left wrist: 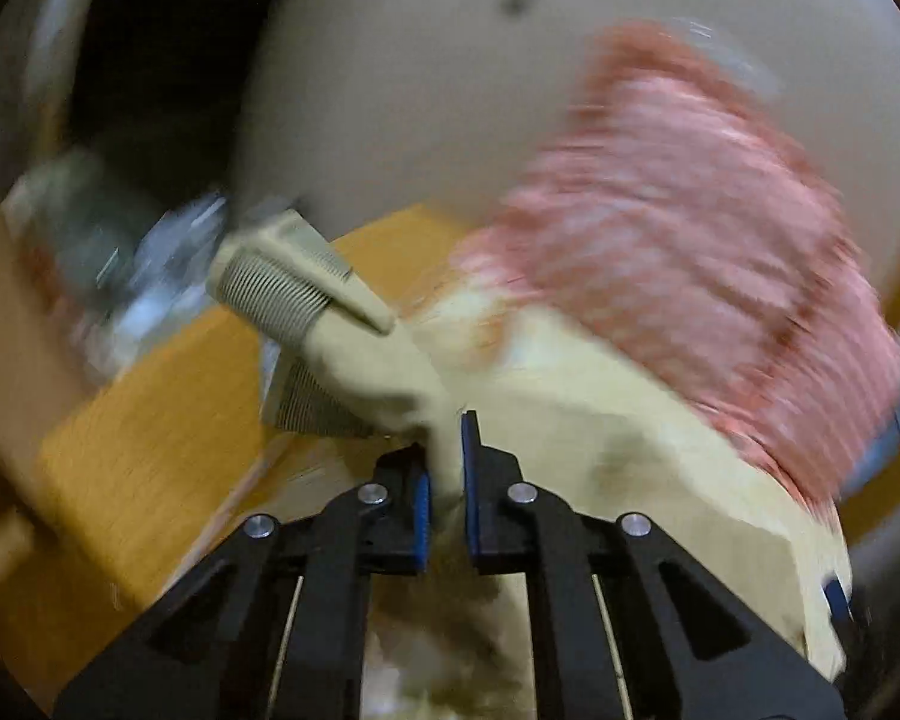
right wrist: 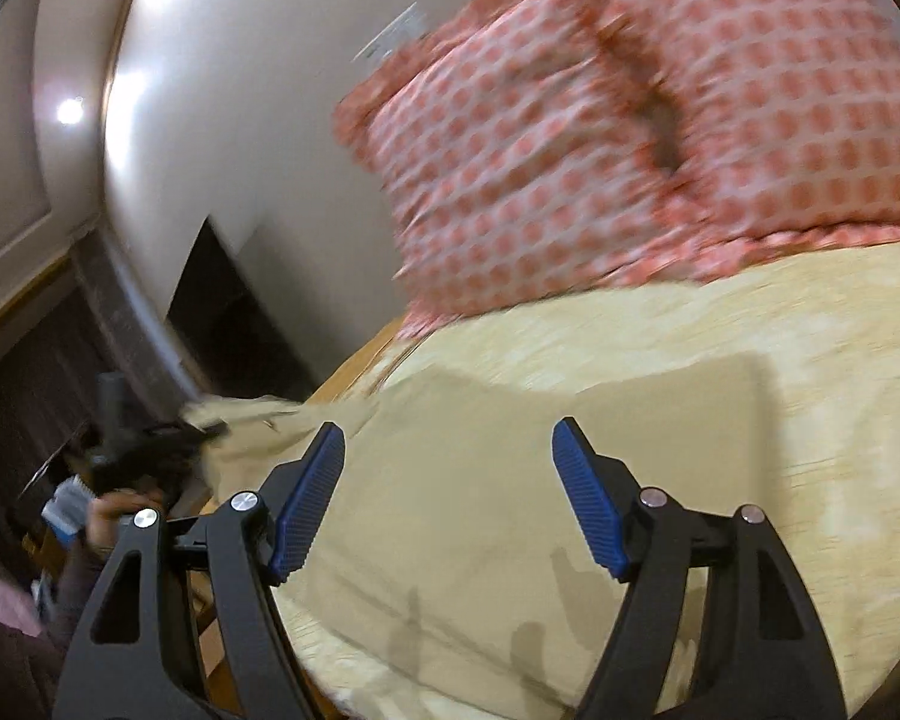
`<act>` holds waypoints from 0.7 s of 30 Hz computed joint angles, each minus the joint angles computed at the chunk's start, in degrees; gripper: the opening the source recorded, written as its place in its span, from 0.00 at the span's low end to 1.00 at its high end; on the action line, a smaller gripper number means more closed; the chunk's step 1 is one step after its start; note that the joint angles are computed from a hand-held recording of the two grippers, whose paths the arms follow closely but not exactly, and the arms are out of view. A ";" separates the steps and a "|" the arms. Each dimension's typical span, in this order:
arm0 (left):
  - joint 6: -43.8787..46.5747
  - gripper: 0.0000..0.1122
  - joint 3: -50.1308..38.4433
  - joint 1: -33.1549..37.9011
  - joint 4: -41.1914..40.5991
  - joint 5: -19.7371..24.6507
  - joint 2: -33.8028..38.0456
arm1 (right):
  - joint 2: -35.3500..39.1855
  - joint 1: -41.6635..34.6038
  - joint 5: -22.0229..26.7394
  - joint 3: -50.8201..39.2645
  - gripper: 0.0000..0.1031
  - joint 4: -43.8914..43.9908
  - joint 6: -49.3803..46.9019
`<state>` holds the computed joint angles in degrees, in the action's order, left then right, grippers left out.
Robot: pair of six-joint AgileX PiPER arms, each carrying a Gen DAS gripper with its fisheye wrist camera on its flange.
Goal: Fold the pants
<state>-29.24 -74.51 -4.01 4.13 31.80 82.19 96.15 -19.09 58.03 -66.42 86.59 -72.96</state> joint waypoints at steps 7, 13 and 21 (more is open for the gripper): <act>19.80 0.08 -21.33 -28.19 -2.52 5.15 14.83 | 1.12 -12.71 2.77 -0.12 0.82 1.89 4.81; 36.46 0.10 -27.05 -34.25 -17.82 13.46 27.85 | 10.79 -15.34 10.27 -8.05 0.86 -3.93 17.78; 34.85 0.59 -10.15 -20.77 -19.53 2.08 11.77 | 18.00 -6.99 7.45 -19.21 0.82 -19.61 28.72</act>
<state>5.61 -84.66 -24.79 -15.40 33.88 93.97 114.15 -26.08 65.49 -85.63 66.99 -44.24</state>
